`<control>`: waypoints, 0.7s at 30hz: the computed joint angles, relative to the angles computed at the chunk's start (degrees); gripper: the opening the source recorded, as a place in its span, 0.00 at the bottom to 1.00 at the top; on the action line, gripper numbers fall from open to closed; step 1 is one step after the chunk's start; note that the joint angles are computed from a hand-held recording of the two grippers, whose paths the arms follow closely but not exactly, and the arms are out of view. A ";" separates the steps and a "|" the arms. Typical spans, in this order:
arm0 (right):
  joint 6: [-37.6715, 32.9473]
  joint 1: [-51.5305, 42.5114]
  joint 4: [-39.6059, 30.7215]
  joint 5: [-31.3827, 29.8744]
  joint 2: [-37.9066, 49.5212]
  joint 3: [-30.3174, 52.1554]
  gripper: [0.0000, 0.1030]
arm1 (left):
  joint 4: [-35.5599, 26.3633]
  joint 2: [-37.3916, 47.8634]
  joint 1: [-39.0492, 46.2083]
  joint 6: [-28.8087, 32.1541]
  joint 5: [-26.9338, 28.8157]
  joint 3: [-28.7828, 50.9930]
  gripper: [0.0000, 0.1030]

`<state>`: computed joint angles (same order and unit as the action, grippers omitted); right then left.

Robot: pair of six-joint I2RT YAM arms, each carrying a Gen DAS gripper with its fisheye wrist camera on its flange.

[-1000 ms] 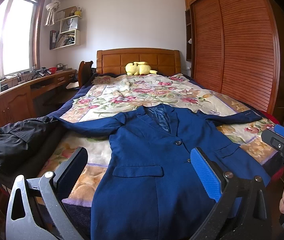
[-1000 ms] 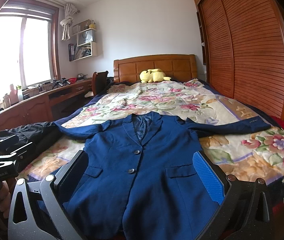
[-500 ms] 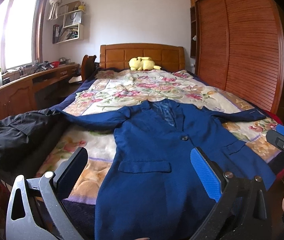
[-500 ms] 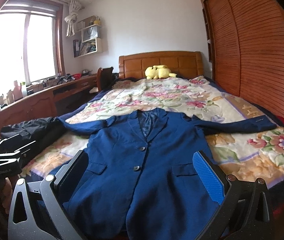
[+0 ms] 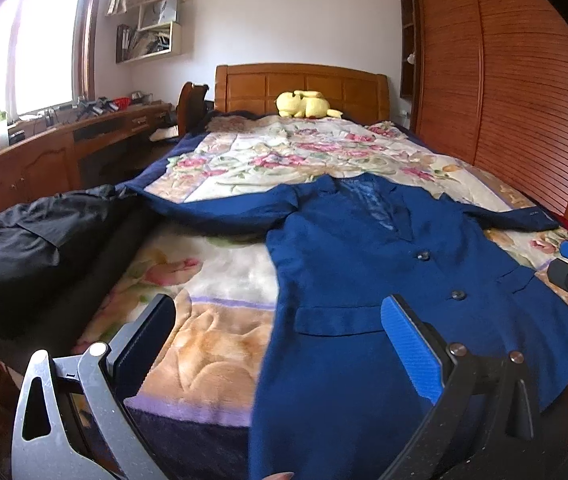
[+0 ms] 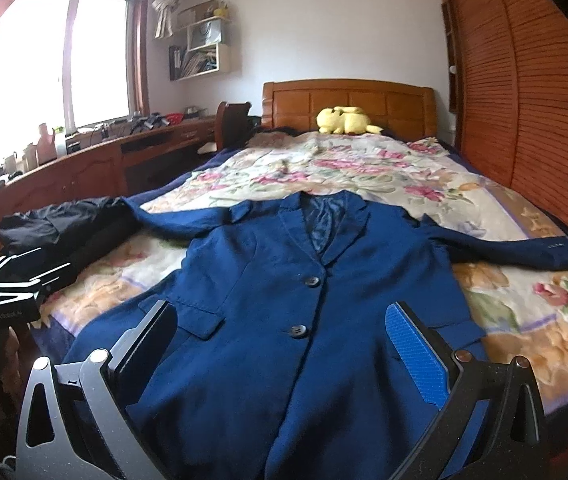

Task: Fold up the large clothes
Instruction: 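Lower the left gripper onto the jacket's side edge and close it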

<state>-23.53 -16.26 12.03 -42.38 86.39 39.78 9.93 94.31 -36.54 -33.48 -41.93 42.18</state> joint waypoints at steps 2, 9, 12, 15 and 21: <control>-0.27 1.36 0.63 0.93 2.07 1.03 1.00 | 1.83 0.87 2.25 1.10 1.64 -0.92 1.00; -1.83 6.57 0.49 5.51 11.98 7.25 1.00 | 7.73 3.70 12.03 5.85 10.28 -1.44 1.00; -2.46 7.67 -1.61 6.86 14.93 10.26 1.00 | 9.19 5.14 15.58 7.85 13.16 -0.36 1.00; -2.45 8.13 -3.35 7.09 16.37 12.64 1.00 | 9.91 7.50 18.91 10.37 15.77 2.15 1.00; -2.50 8.30 -3.94 6.64 16.42 13.70 1.00 | 5.32 14.39 23.44 15.38 18.59 12.27 1.00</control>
<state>-26.03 -7.96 8.09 -35.74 102.81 53.48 15.26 108.70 -13.10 -18.10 -23.34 54.46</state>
